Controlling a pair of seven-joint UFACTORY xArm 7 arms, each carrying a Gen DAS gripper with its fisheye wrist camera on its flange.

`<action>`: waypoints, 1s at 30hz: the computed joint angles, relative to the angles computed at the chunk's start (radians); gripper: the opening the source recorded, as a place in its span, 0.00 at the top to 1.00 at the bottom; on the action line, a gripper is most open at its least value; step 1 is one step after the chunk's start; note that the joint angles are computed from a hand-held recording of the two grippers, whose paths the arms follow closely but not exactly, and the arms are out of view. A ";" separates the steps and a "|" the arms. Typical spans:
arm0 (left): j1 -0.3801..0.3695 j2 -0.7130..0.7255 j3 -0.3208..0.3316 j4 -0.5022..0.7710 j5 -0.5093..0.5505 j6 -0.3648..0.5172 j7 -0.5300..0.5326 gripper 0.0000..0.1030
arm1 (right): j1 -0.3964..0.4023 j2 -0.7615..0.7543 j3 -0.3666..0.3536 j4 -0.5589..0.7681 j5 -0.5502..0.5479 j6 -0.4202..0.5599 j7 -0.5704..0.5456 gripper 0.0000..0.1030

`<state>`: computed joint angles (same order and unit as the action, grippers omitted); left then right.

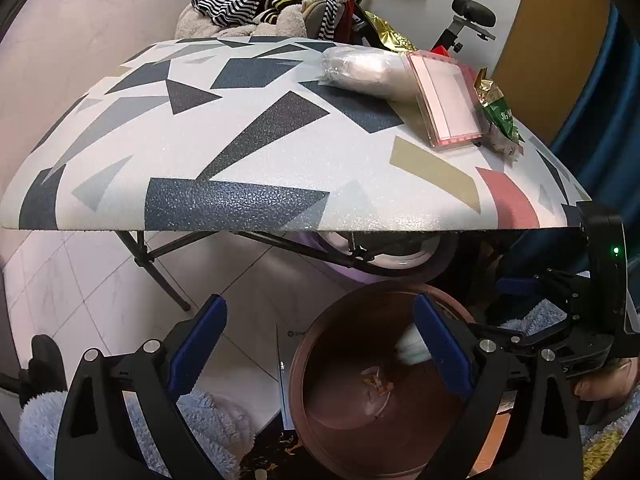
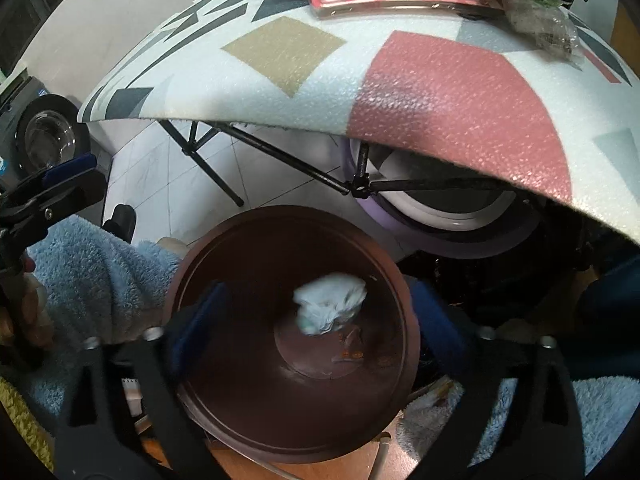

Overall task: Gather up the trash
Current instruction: 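Lower both tools over the brown bin and open them to drop the trash, then raise both tools back toward the remaining trash on the table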

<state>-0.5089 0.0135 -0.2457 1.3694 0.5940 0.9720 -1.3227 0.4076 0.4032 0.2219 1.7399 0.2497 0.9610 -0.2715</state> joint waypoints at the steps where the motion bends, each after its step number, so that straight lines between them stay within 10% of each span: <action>1: 0.000 -0.002 0.000 -0.002 0.001 0.000 -0.002 0.10 | 0.000 -0.003 -0.001 -0.002 -0.001 0.000 0.003 0.06; 30: -0.057 0.080 0.042 0.219 0.178 0.166 0.098 0.05 | -0.037 -0.060 -0.006 0.002 -0.003 -0.185 -0.082 0.05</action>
